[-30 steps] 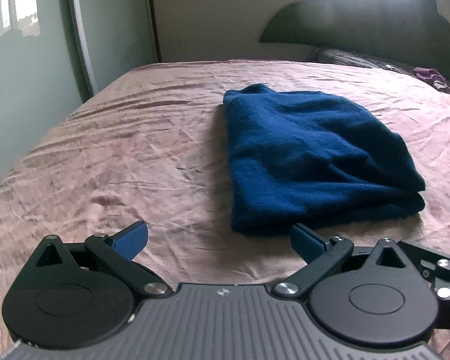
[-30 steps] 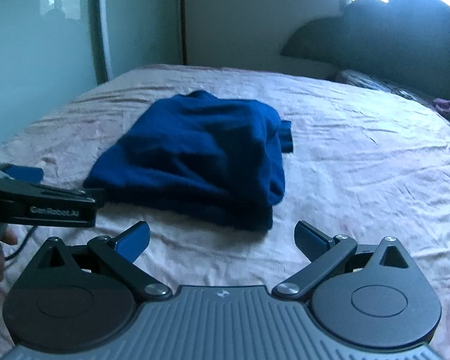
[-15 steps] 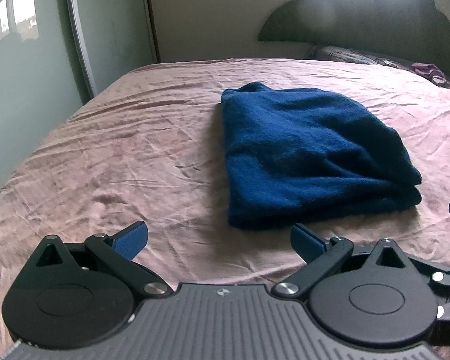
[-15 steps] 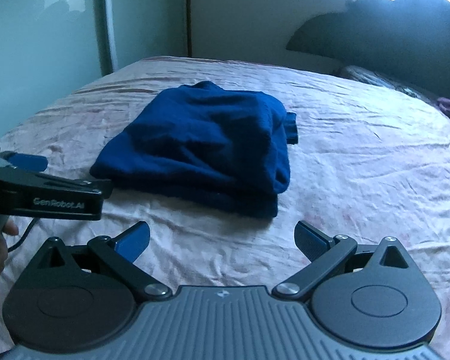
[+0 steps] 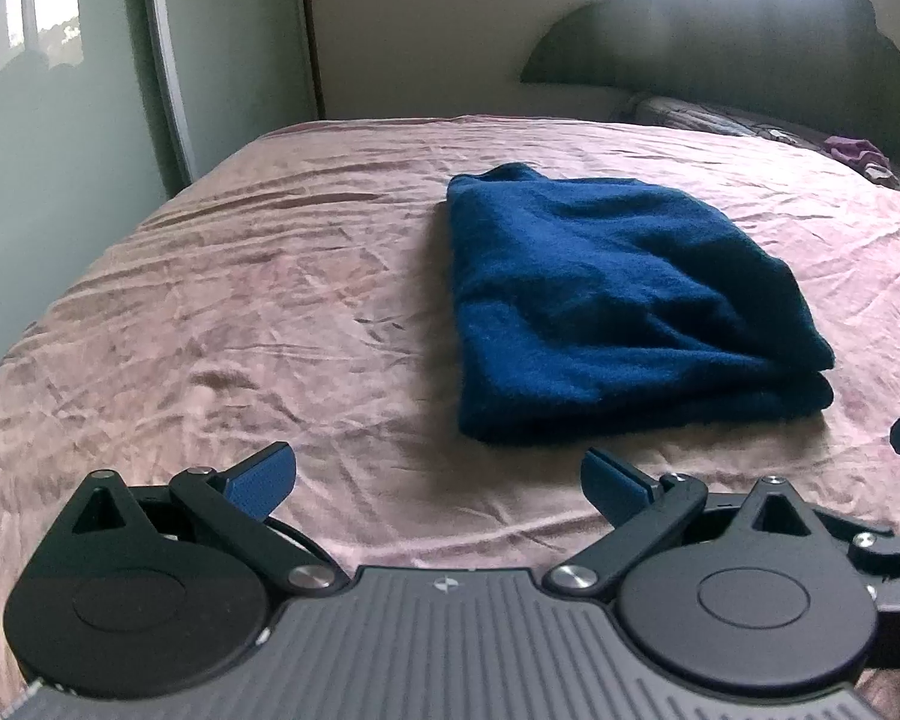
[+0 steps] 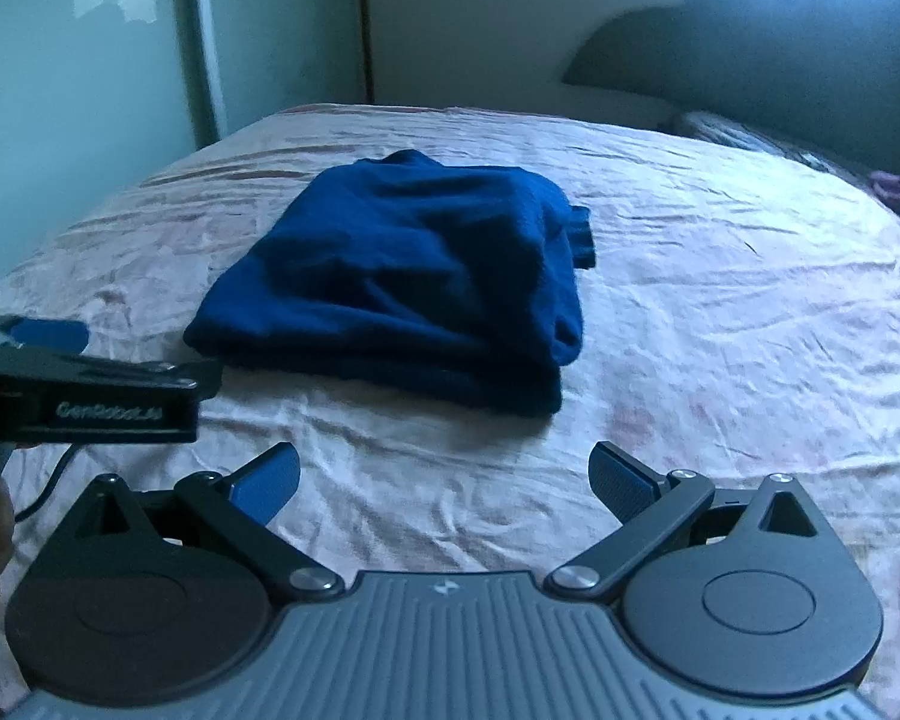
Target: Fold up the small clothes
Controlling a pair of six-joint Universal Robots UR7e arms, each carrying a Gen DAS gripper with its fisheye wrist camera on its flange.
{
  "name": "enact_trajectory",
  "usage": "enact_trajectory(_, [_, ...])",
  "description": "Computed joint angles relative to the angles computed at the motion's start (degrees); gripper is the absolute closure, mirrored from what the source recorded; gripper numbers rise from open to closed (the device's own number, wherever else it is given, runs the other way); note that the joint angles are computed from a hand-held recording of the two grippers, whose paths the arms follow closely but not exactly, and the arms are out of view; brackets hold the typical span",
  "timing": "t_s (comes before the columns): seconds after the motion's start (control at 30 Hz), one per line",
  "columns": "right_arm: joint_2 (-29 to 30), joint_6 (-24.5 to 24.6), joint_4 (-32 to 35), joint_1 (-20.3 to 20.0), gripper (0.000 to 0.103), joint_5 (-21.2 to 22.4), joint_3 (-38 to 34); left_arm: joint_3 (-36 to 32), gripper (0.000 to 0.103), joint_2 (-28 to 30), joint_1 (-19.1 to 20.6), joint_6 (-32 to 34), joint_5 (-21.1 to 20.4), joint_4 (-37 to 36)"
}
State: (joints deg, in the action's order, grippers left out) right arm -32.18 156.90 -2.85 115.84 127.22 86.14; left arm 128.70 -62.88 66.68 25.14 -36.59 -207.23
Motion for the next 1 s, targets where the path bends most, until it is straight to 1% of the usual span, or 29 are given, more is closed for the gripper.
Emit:
enact_trajectory(0.13, [0.32,1.23,1.50,-0.20,0.000,-0.41,-0.73,0.11,0.001,-0.28,0.02,-1.59,0.15,0.78])
enact_trajectory(0.27, [1.96,3.32,5.74,-0.12,0.000,0.33,-3.55,0.28,0.001,-0.72,0.11,-2.89,-0.34,2.05])
enact_trajectory(0.3, [2.12,3.50,5.93,-0.09,0.000,0.50,-3.74,0.27,0.001,-0.73,0.12,-2.97,-0.35,2.20])
enact_trajectory(0.4, [1.64,2.42,3.81,0.09,0.000,0.82,-2.70,0.39,0.001,-0.01,-0.03,-1.48,0.29,0.09])
enact_trajectory(0.53, [1.01,0.11,0.82,0.45,0.000,1.84,-1.49,0.79,0.001,0.69,-0.10,1.13,-0.42,-3.56])
enact_trajectory(0.6, [0.76,-0.58,-0.09,0.49,0.000,1.92,-1.00,0.85,0.001,0.31,-0.07,0.49,-0.75,-2.49])
enact_trajectory(0.73, [0.24,-2.29,-1.51,0.50,0.000,0.88,0.08,0.66,0.001,-0.81,0.02,-2.55,-0.30,2.19])
enact_trajectory(0.83, [0.09,-3.34,-2.27,0.64,0.000,0.43,0.56,0.64,0.001,-1.03,0.09,-3.30,0.03,2.94])
enact_trajectory(1.0, [0.38,-2.42,-1.82,0.67,0.000,1.08,0.16,0.42,0.001,-1.20,0.19,-3.53,0.44,3.58])
